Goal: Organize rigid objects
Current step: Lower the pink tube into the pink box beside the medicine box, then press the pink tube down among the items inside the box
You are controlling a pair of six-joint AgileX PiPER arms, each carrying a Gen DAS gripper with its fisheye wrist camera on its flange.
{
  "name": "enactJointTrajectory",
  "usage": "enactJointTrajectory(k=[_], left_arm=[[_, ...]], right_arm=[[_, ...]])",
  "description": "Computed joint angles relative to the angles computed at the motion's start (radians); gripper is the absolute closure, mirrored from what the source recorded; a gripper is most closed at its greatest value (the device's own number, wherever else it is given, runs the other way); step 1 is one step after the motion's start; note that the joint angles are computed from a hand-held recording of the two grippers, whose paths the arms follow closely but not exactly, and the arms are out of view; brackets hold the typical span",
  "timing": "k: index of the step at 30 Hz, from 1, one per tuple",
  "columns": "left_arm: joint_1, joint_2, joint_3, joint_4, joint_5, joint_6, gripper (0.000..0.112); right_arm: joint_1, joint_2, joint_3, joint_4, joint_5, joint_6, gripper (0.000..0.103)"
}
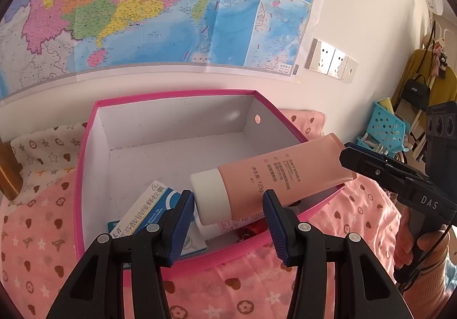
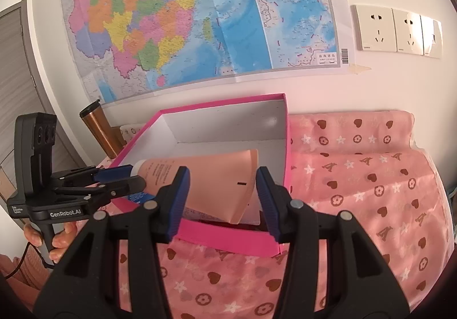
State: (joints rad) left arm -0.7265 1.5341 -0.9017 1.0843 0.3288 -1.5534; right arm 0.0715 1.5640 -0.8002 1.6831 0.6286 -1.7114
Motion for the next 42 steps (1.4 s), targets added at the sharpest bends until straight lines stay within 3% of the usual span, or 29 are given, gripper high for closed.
enactJointTrajectory(k=[42], left_arm=[[0.063,0.083,-0.066,-0.141,-0.034,0.148,0.062]], right_arm=[[0.025,0.092,-0.098,-0.043,-0.037,0.051,0.052]])
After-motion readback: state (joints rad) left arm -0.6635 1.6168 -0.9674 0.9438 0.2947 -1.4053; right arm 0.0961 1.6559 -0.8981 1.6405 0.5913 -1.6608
